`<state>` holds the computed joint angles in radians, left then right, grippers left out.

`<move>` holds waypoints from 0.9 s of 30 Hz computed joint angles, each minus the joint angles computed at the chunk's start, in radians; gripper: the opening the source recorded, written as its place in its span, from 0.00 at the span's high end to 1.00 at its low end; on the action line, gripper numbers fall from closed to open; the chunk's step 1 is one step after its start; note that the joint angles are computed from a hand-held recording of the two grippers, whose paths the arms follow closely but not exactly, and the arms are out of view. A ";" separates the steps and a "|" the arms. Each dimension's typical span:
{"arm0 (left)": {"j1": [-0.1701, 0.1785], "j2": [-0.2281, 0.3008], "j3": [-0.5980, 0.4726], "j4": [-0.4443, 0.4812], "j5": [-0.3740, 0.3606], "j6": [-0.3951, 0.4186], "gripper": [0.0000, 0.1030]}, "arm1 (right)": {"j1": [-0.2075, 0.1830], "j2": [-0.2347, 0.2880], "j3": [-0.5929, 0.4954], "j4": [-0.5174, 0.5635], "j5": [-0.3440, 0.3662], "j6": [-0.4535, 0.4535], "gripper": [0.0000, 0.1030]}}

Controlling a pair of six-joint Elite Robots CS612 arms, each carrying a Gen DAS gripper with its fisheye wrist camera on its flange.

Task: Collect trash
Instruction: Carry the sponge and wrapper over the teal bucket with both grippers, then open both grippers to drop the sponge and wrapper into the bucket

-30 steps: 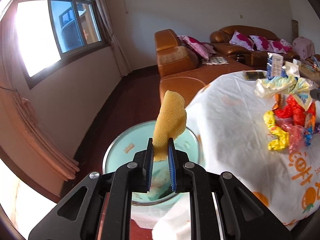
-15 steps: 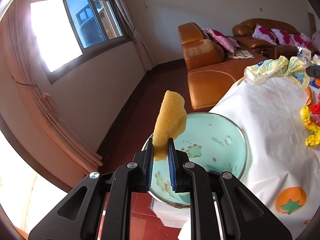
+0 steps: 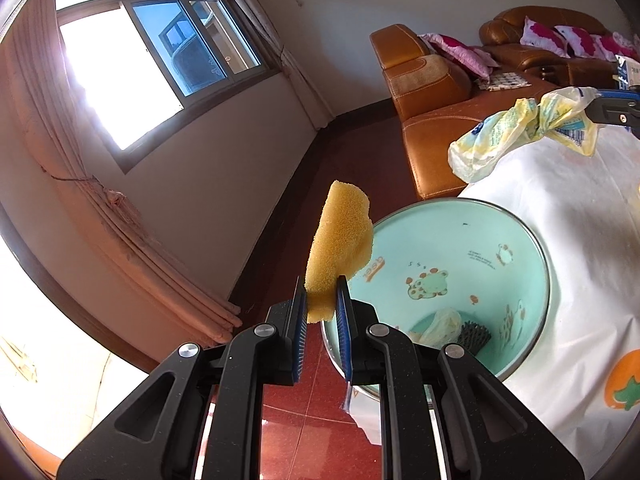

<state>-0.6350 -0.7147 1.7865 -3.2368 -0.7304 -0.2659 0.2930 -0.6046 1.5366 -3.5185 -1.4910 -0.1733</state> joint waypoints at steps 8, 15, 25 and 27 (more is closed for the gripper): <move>0.003 0.005 -0.009 0.061 0.029 0.005 0.87 | 0.021 0.032 -0.051 0.036 -0.010 -0.066 0.92; 0.007 0.007 -0.015 0.089 0.053 -0.005 0.86 | 0.035 0.045 -0.073 0.060 -0.013 -0.097 0.92; 0.010 0.008 -0.015 0.088 0.042 -0.008 0.86 | 0.041 0.049 -0.082 0.079 -0.007 -0.105 0.92; 0.010 0.008 -0.016 0.088 0.043 -0.007 0.86 | 0.043 0.049 -0.082 0.080 -0.005 -0.104 0.92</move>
